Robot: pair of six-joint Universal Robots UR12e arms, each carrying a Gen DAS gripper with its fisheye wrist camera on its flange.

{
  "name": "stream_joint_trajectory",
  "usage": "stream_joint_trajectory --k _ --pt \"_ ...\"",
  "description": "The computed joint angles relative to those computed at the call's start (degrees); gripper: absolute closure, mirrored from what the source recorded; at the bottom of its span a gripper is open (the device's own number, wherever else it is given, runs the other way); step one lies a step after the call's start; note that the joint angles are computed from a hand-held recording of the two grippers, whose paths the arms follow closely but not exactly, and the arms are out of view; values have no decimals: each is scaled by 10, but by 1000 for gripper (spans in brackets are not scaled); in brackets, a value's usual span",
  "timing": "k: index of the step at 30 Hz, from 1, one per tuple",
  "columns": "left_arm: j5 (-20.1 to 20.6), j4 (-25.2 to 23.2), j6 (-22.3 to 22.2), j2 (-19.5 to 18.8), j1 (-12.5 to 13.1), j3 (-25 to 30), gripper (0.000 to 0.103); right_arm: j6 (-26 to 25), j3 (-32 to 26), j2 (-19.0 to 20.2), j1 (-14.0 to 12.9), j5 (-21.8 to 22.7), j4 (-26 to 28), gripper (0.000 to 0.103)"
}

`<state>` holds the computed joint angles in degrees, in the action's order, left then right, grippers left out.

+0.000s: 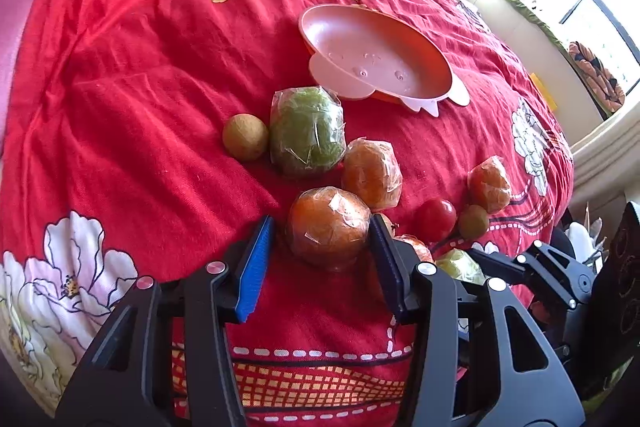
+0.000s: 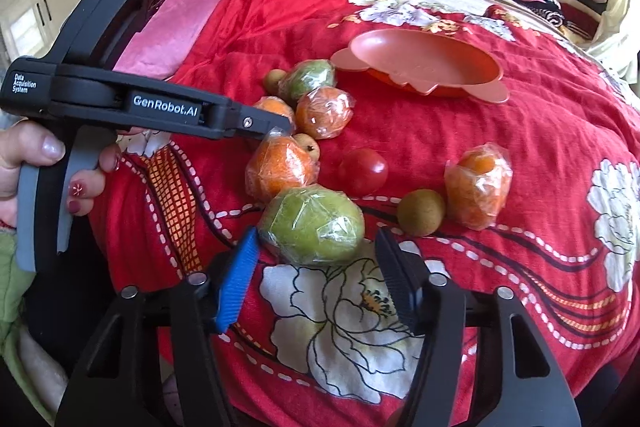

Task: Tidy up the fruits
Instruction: 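Grasp the plastic-wrapped orange with the left tool while the right tool grasps a wrapped green fruit, then carry both held fruits over the pink bowl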

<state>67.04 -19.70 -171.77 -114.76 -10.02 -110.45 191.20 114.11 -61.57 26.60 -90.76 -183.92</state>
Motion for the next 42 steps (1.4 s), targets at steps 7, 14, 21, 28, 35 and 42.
stream_joint_trajectory --k 7,14,21,28,35,42 --pt "-9 5 -4 -1 3 0 67 -11 -9 12 0 3 -2 50" --pt "-16 19 -11 5 5 -8 70 2 1 6 -8 25 -20 52" --pt "-14 25 -6 12 4 -12 70 16 13 -7 -17 29 -42 52" --pt "-15 35 -14 15 4 -13 70 22 17 -15 -26 24 -60 52" --pt "-18 41 -22 15 1 -4 70 27 17 -17 -37 23 -69 52" --pt "-16 36 -23 6 -7 20 70 22 13 -16 -45 24 -77 52"
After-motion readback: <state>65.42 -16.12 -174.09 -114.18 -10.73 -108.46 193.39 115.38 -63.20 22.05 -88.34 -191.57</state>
